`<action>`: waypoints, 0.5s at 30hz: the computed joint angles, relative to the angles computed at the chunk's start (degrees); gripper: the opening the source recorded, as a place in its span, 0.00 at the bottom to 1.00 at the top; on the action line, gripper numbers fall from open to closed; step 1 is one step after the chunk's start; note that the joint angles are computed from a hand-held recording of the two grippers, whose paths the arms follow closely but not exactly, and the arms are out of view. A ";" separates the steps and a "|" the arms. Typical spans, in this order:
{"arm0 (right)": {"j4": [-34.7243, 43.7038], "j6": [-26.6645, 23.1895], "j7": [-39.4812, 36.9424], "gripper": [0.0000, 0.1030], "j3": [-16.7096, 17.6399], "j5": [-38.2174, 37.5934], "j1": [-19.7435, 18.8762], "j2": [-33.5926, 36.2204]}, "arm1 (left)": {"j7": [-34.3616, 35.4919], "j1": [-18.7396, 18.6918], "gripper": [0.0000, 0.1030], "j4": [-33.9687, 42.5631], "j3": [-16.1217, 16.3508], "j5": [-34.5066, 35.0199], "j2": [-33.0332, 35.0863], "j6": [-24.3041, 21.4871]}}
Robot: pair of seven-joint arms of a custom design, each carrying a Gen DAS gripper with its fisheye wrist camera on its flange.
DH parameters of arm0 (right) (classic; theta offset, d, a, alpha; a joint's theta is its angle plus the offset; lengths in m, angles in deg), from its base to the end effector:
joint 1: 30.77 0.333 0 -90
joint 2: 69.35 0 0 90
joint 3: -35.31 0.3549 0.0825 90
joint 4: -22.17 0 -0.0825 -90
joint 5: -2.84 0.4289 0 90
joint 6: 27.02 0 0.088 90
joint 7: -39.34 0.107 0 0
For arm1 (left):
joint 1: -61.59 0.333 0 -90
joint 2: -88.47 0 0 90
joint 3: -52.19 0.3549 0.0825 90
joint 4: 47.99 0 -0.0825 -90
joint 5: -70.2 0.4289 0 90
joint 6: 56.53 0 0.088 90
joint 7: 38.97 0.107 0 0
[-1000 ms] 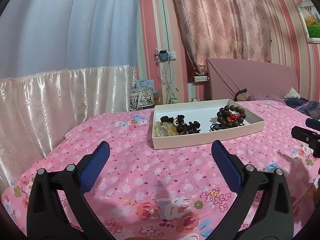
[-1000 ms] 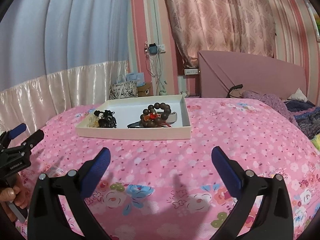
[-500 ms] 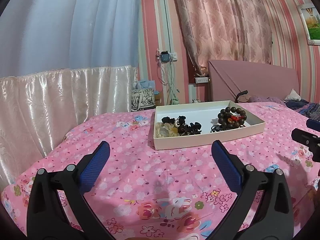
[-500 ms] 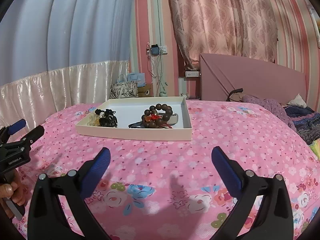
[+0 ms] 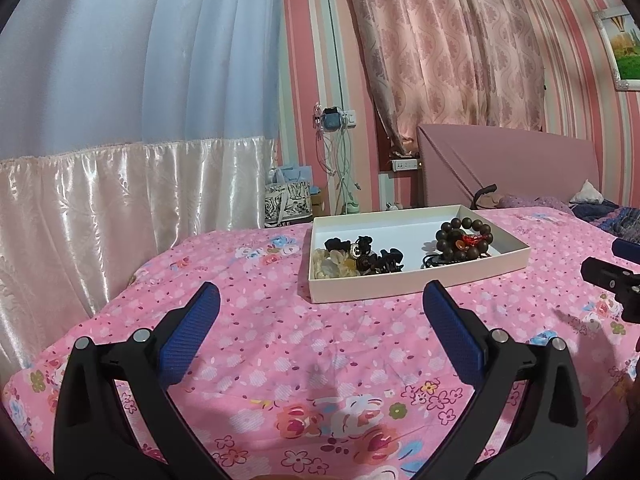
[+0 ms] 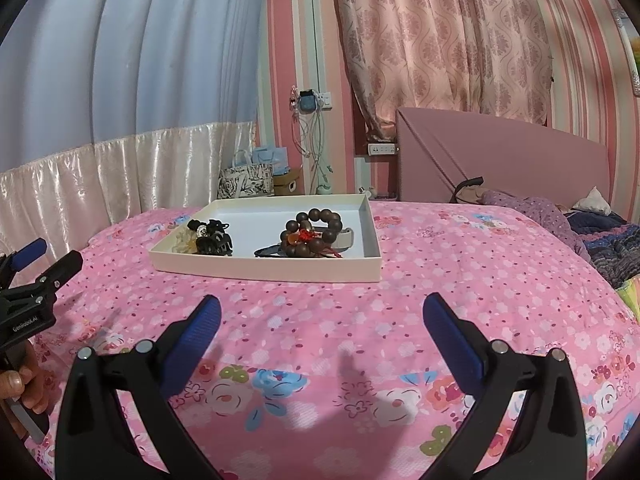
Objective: Organize jewelry
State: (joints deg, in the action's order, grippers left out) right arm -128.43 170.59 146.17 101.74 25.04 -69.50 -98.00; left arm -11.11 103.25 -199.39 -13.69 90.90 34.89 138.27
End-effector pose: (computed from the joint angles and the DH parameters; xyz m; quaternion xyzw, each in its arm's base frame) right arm 0.4332 0.2125 0.4552 -0.5853 0.6067 -0.3508 0.4078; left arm 0.3836 -0.2807 0.4636 -0.5311 0.5988 -0.4059 0.4412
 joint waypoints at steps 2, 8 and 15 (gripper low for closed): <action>-0.08 0.04 0.00 0.98 -0.03 -0.07 0.03 -0.11 | 0.15 -0.25 0.97 -0.06 0.22 0.12 0.29 -0.23; -0.15 -0.04 0.27 0.98 -0.49 -0.06 0.55 0.18 | 0.36 -0.24 0.97 -0.07 0.46 0.09 0.50 -0.24; -0.22 0.06 0.08 0.98 -0.58 0.16 0.67 0.18 | 0.72 -0.11 0.97 0.06 0.53 0.16 0.79 -0.29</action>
